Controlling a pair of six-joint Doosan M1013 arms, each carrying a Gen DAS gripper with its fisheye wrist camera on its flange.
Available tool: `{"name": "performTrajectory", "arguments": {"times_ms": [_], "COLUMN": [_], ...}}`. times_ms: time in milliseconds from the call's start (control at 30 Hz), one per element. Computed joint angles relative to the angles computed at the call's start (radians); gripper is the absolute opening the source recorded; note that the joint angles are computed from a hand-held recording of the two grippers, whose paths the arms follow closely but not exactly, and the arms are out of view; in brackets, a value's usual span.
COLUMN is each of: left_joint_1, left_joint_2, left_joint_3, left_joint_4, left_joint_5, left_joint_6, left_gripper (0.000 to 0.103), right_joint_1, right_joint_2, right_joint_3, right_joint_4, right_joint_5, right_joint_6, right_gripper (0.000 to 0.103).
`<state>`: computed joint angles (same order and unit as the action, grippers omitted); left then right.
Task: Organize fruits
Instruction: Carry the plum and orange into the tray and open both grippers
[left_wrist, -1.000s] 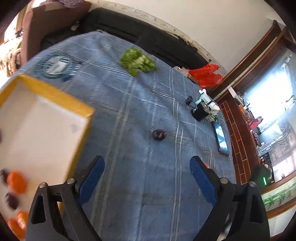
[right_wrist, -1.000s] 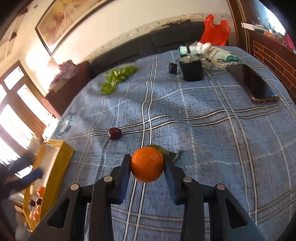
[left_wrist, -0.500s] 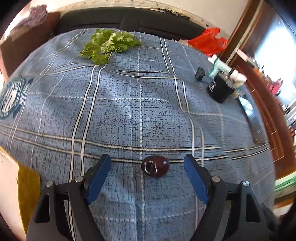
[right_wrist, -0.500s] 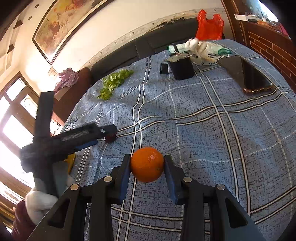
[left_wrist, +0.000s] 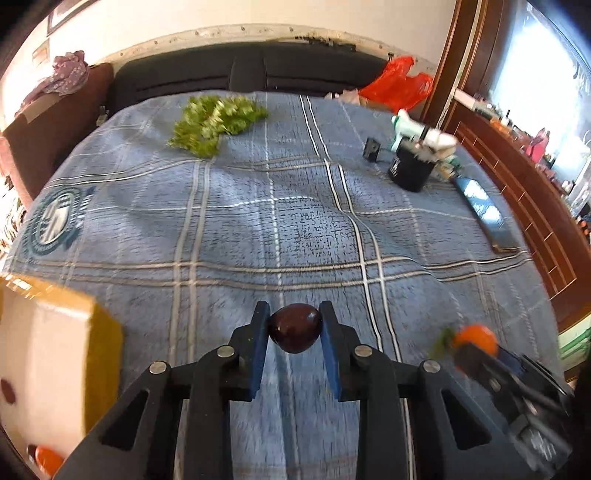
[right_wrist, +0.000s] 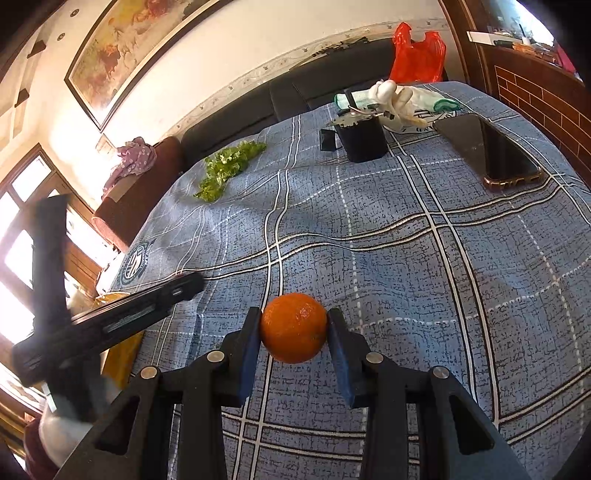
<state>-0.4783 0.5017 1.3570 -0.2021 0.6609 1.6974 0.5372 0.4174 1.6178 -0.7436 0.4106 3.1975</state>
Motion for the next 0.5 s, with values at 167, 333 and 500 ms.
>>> {"name": "performTrajectory", "arguments": {"times_ms": [167,333,500], "left_joint_1": [0.042,0.101,0.174], "left_joint_2": [-0.097,-0.182,-0.269], "left_joint_3": [0.107,0.204,0.315], "left_joint_4": [-0.054,-0.067,-0.139], "left_joint_5": [-0.051,-0.105,-0.197], "left_joint_6": [0.011,-0.059,-0.096], "left_gripper": [0.026,0.026,0.026], "right_joint_1": [0.008,0.023,0.043], "right_joint_2": [-0.004,0.0,0.009], "right_joint_3": [0.002,-0.009,-0.027], "right_joint_4": [-0.027,-0.061,-0.098], "right_joint_5": [-0.013,-0.003,0.031], "right_joint_6": [0.01,0.008,0.001], "right_gripper": [0.039,0.039,0.039]}}
